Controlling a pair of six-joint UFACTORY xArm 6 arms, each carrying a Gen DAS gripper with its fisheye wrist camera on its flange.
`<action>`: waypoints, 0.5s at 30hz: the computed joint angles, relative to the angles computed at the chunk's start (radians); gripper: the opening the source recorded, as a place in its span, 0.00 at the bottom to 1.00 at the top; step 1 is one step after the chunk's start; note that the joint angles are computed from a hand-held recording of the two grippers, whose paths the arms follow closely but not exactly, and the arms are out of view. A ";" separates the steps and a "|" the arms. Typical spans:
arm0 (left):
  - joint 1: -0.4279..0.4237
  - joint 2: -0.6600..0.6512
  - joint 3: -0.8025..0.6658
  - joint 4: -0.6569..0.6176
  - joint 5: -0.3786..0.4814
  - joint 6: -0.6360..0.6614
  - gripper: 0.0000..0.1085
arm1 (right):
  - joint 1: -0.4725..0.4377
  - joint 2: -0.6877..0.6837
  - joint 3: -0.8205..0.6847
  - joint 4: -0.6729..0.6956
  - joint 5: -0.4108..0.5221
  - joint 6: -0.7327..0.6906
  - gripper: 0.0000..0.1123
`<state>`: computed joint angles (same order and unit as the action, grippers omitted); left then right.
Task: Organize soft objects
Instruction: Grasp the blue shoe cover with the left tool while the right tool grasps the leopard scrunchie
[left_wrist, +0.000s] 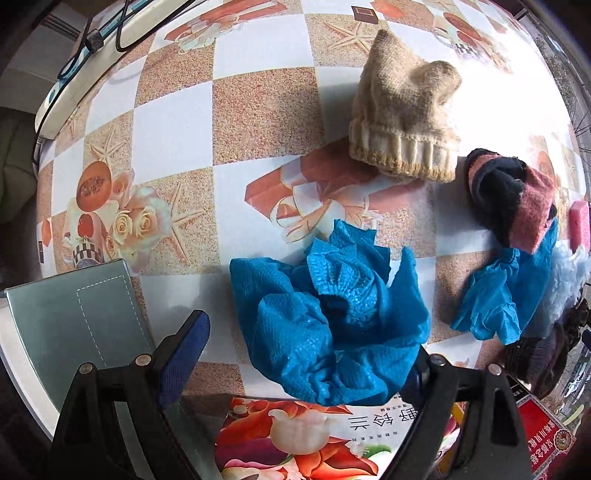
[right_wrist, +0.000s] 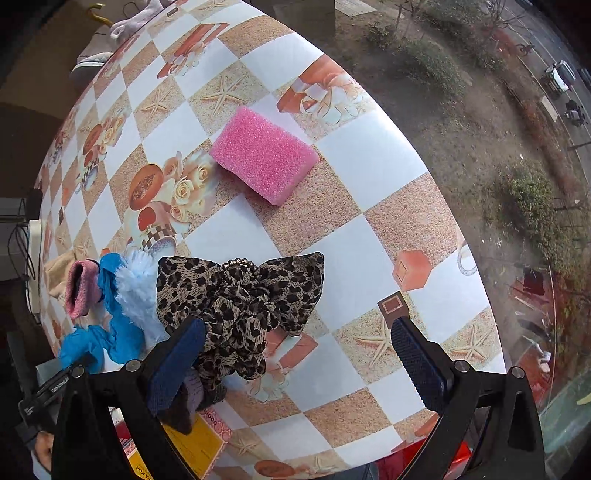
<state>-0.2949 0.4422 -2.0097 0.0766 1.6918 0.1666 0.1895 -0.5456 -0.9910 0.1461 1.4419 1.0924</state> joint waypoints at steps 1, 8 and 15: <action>-0.001 0.003 0.001 -0.002 0.000 -0.003 0.84 | 0.008 0.008 -0.003 0.004 -0.011 -0.021 0.90; -0.012 0.043 -0.022 -0.008 -0.003 -0.038 0.94 | 0.017 0.075 0.013 0.033 -0.078 -0.112 0.90; -0.002 0.015 0.032 -0.019 -0.016 -0.054 0.95 | -0.052 0.015 0.121 0.092 -0.136 -0.092 0.91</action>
